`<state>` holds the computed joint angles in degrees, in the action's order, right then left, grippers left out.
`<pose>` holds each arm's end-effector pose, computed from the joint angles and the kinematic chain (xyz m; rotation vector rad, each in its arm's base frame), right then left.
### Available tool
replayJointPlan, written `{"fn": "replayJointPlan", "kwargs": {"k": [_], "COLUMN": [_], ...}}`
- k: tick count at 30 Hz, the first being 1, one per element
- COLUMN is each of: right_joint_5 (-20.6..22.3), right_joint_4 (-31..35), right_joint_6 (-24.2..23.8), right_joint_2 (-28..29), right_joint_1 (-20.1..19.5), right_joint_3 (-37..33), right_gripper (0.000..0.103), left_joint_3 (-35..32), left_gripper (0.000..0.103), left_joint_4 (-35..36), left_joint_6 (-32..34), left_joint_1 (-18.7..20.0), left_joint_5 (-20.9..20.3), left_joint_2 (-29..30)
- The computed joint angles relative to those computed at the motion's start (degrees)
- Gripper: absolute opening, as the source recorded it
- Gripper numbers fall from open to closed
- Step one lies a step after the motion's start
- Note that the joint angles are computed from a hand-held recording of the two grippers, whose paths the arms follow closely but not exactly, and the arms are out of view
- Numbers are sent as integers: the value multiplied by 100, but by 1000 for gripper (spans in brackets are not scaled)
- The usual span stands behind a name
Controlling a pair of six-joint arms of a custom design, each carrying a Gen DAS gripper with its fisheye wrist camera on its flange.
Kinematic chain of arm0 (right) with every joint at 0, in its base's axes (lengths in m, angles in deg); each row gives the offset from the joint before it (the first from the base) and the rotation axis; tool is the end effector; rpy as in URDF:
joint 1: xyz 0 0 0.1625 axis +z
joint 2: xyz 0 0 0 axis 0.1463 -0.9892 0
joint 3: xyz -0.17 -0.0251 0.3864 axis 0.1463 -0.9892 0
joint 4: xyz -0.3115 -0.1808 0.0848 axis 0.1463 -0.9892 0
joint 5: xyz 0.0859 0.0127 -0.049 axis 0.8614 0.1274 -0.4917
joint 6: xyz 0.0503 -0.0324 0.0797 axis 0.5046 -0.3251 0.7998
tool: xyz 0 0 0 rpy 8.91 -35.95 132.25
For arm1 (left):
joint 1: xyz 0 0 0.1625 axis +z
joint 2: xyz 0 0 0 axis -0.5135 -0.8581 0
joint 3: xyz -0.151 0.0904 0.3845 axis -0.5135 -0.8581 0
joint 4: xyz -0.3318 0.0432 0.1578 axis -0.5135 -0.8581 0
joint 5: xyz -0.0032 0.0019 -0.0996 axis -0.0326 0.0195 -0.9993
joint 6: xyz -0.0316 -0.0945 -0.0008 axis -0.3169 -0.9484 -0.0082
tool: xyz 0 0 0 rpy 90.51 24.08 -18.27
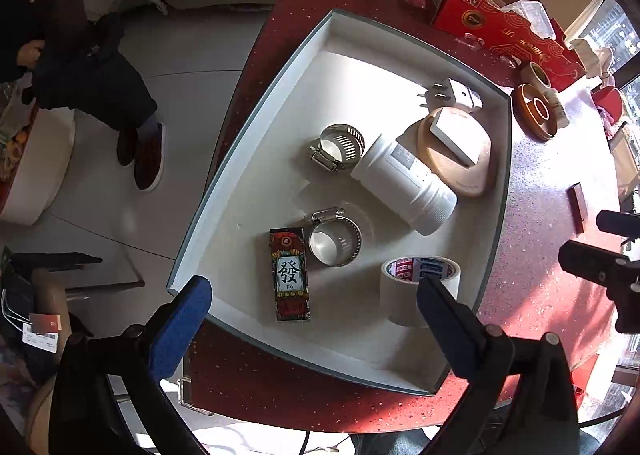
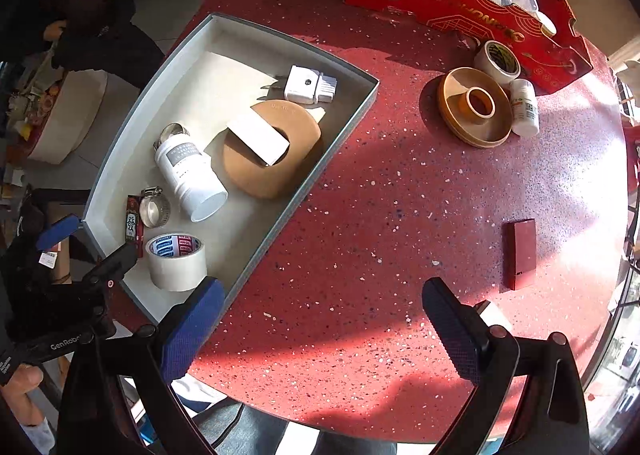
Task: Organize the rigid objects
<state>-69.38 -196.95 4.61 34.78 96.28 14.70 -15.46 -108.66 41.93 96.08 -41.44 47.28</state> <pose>0.2469 -0.6995 0.1082 -0.6484 -2.2958 0.4695 -0.1733 -0.8325 0.1683 1.0237 2.2786 0.2054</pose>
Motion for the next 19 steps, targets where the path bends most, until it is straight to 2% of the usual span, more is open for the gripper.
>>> {"fn": "replayJointPlan", "kwargs": {"k": [2, 6, 11, 15, 16, 19], "right_joint_5": [55, 428, 627, 648, 600, 372], "right_joint_4": [-336, -970, -1738, -2223, -2203, -1947], "right_joint_6": [500, 1531, 2183, 2180, 2063, 1367], "right_joint_2": [-469, -1261, -1940, -2275, -2317, -2310], "right_joint_1": [-94, -328, -600, -848, -907, -1056], "right_joint_3": [896, 2447, 3725, 4168, 4149, 3821], "right_gripper": [100, 100, 100, 100, 100, 100], "left_joint_3": [461, 1195, 1977, 2335, 2649, 2770], "left_gripper": [103, 103, 103, 103, 103, 103], "left_joint_4": [-52, -39, -160, -348, -448, -505], "left_joint_6": [50, 95, -37, -105, -141, -304], "left_joint_1": [-88, -313, -665, -854, -903, -956], "left_joint_5": [-195, -568, -749, -763, -756, -670], "left_joint_2": [-221, -459, -549, -579, -778, -806]}}
